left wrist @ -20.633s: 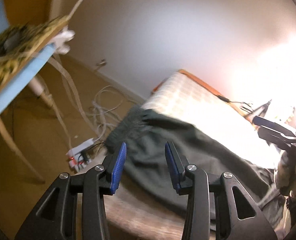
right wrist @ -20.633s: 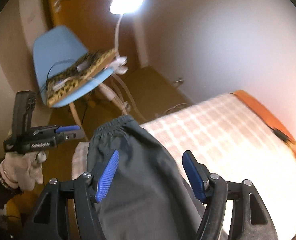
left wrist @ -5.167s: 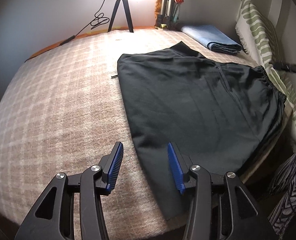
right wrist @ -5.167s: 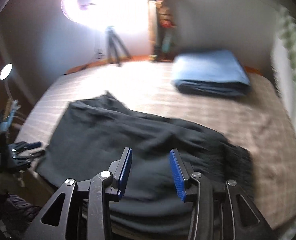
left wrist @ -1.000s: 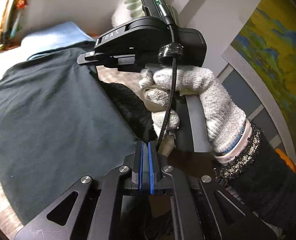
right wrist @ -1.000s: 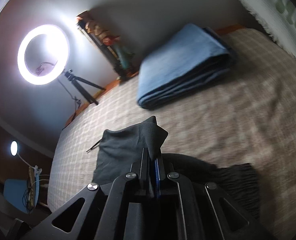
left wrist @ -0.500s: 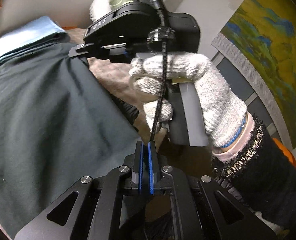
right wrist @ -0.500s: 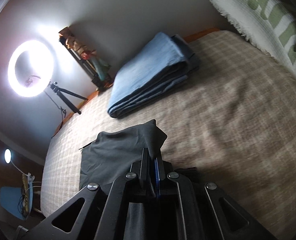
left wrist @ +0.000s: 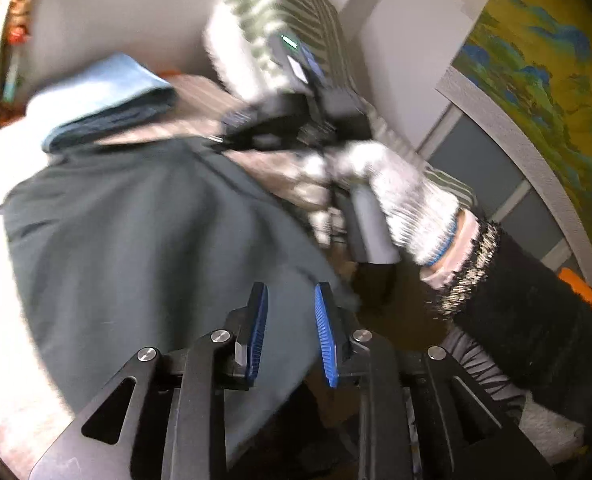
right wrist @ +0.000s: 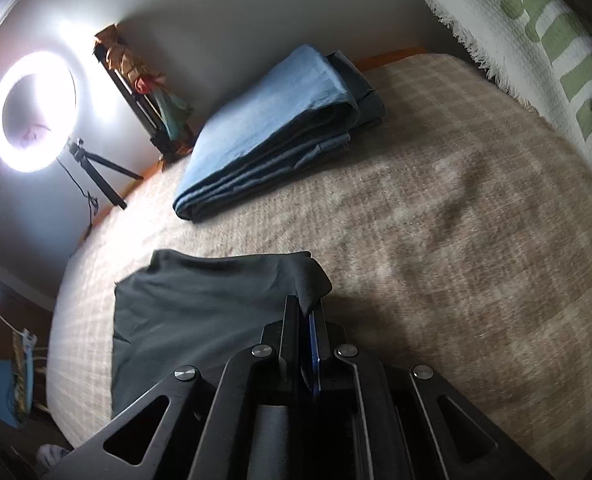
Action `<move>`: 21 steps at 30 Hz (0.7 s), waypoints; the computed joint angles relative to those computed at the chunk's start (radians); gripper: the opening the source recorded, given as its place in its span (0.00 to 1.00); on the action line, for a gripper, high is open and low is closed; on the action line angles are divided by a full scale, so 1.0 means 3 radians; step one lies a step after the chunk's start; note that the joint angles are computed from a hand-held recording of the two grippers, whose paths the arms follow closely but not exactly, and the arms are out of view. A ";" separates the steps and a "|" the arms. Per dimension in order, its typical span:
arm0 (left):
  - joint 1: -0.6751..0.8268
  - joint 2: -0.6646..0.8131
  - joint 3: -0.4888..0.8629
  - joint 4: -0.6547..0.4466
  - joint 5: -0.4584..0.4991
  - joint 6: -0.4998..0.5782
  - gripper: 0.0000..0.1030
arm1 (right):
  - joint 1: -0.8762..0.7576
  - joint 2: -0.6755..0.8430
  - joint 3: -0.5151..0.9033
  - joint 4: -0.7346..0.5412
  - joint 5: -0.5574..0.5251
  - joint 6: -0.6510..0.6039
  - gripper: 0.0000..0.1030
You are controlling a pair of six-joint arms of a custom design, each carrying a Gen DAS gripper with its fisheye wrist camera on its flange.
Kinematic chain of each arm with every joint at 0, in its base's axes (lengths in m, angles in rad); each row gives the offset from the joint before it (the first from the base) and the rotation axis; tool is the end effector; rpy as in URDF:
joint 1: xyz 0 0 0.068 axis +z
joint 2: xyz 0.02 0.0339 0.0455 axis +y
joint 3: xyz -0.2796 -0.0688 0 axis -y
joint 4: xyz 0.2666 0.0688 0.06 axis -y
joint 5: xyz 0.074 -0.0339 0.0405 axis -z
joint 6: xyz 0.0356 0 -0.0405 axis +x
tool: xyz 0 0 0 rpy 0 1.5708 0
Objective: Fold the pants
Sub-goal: 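Open both grippers and reposition them over the folded bundle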
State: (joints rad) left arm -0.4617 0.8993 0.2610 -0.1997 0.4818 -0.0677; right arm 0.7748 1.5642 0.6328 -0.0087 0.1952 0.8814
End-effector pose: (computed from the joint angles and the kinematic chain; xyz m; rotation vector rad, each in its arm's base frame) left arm 0.1417 -0.0889 0.1433 0.7014 2.3421 -0.8215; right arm 0.2118 0.1977 0.1270 0.2164 2.5328 0.4424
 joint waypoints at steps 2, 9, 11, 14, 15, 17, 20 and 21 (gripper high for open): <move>0.0381 -0.0196 0.0007 -0.0273 0.0107 0.0227 0.22 | 0.0017 -0.0074 0.0028 -0.0205 0.0096 0.0017 0.09; 0.1310 -0.0158 0.0115 -0.0751 0.0025 0.0949 0.22 | 0.0536 -0.0824 -0.0029 -0.0747 0.0541 0.0201 0.25; 0.1342 -0.0134 0.0115 -0.0761 -0.0091 0.1027 0.22 | 0.0740 -0.0903 -0.0030 -0.0775 0.0518 0.0253 0.25; 0.1679 -0.0026 0.0084 -0.0801 0.0069 0.1276 0.22 | 0.1061 -0.0874 -0.0006 -0.0834 0.0570 0.0350 0.25; 0.1642 -0.0007 0.0068 -0.0752 0.0051 0.1201 0.22 | 0.1172 -0.0844 -0.0019 -0.0827 0.0595 0.0409 0.26; 0.1718 0.0078 0.0010 -0.0674 0.0045 0.1215 0.22 | 0.1350 -0.0763 -0.0073 -0.0821 0.0664 0.0593 0.29; 0.1759 0.0290 0.0039 -0.0568 0.0037 0.1177 0.28 | 0.1390 -0.0667 -0.0236 -0.0682 0.0545 0.0780 0.33; 0.1822 0.0368 0.0067 -0.0551 0.0088 0.1177 0.35 | 0.1380 -0.0641 -0.0263 -0.0640 0.0493 0.0771 0.33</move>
